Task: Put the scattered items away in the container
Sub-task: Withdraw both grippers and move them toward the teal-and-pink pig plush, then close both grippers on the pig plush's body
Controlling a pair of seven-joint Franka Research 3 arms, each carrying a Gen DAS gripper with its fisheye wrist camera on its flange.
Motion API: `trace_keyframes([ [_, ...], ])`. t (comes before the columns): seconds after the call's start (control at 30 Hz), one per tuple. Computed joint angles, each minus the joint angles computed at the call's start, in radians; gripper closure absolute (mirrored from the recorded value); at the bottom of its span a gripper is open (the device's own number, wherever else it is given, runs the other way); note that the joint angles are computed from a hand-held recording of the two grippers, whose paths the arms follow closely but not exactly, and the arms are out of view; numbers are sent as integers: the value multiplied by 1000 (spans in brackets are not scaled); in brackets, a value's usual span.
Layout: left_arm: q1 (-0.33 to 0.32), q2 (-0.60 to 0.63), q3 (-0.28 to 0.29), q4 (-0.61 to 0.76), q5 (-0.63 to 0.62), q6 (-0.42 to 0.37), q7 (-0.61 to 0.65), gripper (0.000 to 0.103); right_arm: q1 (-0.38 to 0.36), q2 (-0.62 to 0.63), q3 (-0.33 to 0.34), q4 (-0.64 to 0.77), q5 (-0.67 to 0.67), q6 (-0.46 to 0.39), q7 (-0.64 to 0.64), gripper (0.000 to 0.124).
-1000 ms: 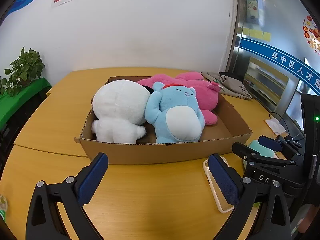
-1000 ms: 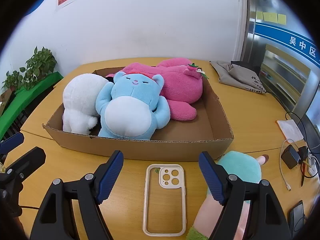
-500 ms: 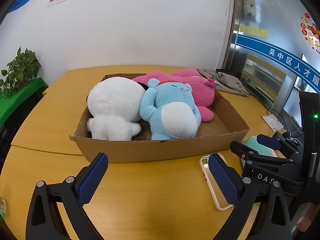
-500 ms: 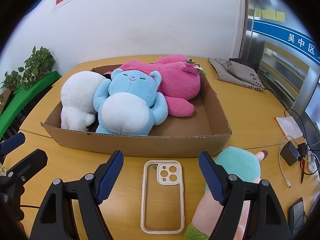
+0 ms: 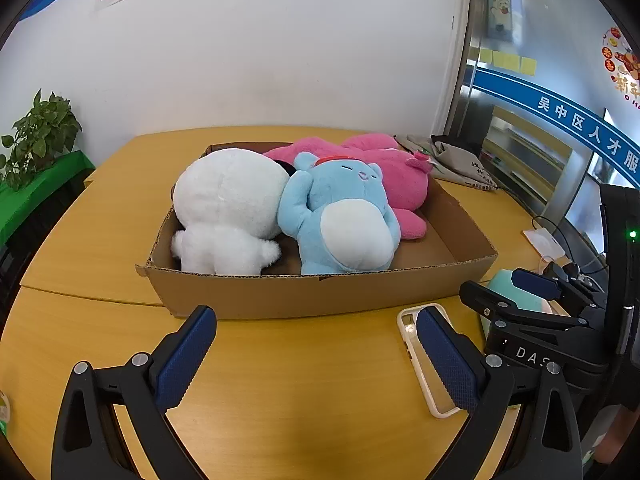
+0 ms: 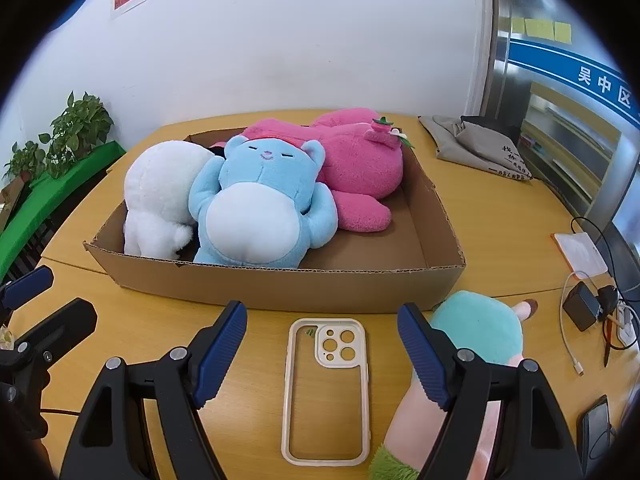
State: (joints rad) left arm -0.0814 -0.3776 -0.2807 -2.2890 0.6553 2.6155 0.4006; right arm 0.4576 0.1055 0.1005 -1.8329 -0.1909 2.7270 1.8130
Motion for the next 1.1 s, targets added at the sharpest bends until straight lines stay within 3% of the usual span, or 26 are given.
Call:
trace_keyframes([
  [0.2,-6,32,-2,27,2,5,-3,1,-14,-9,-1,-15,36,8,-21,46],
  [0.37,-39,110,24,85,-59,45,66,1,-39,-31,-12,-48,55,31,-34,46],
  [0.53,-118,238,83,182,-300,105,296,1,-89,-54,-28,-91,118,35,-50,46],
  [0.7,-147,402,69,352,-470,75,487,1,-120,-63,-81,-146,75,11,24,45],
  [0.77,-151,477,54,433,-514,51,545,1,-178,-60,-36,-173,313,47,-145,42],
  [0.87,-151,581,29,554,-578,9,629,1,-197,-42,-20,-156,603,13,-347,42],
  [1.03,-150,725,-2,727,-646,-67,721,1,-189,-41,-6,-172,737,14,-490,40],
  [1.1,-152,760,-8,767,-662,-84,750,0,-195,-48,3,-173,852,-31,-628,40],
])
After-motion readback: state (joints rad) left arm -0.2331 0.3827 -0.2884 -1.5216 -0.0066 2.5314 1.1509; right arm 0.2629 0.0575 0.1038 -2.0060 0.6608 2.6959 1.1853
